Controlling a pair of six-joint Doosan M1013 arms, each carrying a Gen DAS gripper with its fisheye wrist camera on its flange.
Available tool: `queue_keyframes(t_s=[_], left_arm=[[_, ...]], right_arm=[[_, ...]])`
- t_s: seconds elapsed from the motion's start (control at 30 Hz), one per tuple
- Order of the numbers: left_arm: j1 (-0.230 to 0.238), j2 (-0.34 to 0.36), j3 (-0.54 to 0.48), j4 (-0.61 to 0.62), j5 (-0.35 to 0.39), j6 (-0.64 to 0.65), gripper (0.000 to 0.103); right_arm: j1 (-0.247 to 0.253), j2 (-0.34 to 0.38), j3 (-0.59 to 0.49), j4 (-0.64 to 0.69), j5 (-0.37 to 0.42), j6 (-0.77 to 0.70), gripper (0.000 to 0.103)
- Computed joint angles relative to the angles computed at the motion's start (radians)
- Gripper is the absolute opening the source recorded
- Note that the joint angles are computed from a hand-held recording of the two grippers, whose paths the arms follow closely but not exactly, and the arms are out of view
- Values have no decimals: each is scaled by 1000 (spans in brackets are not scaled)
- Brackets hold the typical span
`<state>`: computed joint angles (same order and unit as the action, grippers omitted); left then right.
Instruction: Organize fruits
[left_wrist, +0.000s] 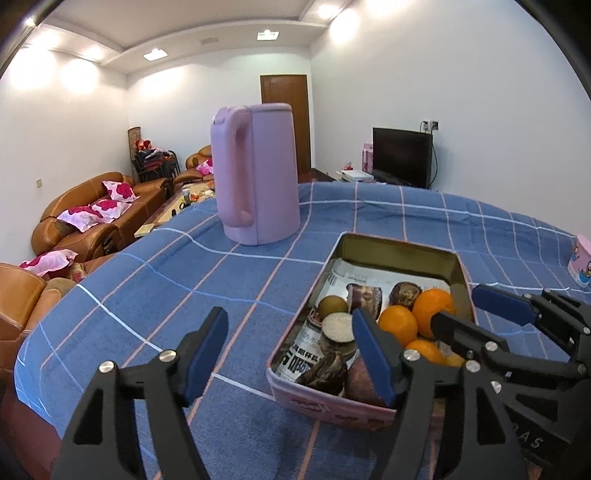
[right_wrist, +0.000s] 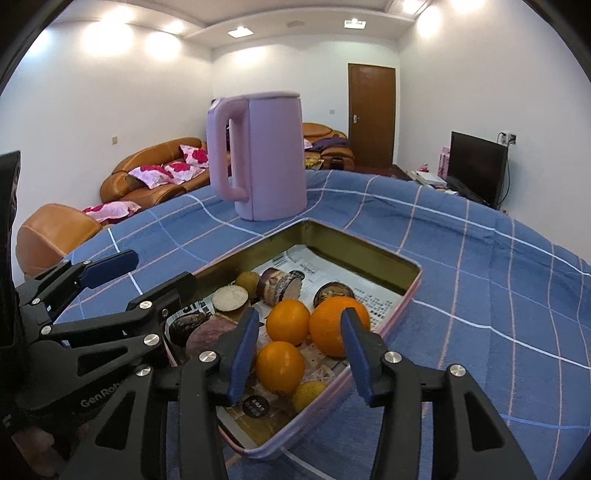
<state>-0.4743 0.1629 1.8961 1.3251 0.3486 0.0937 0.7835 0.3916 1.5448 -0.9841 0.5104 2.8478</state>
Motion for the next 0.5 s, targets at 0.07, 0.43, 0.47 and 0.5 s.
queue_keyframes(t_s=[0.07,0.43,0.47,0.5], left_arm=[[-4,-6,4,34,1,-29,73],[-13,-23,9,111,12,-116,76],[-14,-24,10,116,12,-121,76],[-15,-25,10,118,12,-122,76]], right_arm=[[6,-8,7,-43,16,43,52],[35,-54,53,-279,122,277,59],[36,-56,56,-286,124,286,59],[37,-59,59,-291,127,293,59]])
